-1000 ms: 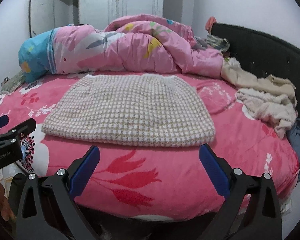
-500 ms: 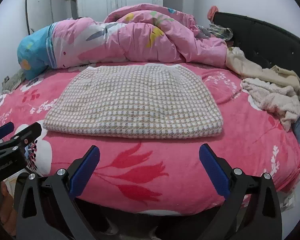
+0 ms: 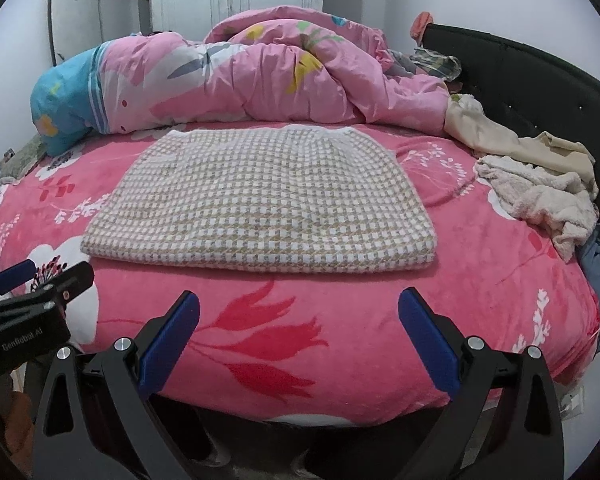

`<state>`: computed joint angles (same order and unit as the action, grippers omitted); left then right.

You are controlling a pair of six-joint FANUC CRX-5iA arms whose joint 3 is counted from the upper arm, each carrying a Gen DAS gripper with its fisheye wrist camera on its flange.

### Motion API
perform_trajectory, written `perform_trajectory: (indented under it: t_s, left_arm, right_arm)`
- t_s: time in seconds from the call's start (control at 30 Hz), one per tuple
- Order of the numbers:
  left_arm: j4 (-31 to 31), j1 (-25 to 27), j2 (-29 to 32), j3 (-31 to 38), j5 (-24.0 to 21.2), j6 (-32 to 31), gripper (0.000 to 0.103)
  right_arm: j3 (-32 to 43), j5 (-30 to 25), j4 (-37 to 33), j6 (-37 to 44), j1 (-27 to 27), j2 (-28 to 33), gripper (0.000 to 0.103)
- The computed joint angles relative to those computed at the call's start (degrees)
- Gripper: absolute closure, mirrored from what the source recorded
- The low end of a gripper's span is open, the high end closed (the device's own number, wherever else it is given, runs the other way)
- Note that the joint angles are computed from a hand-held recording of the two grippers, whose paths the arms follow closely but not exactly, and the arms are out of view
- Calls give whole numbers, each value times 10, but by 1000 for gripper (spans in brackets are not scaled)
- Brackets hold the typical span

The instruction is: Fold large clothes

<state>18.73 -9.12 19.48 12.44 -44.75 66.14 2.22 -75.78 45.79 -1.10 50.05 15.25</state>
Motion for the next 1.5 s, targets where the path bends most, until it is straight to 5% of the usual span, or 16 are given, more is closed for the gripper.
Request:
perform_trajectory:
  t_s: [1.5]
  left_arm:
    - [-6, -10, 1, 1, -4, 2, 8]
  right_arm:
    - [-4, -2, -7, 3, -3, -3, 6]
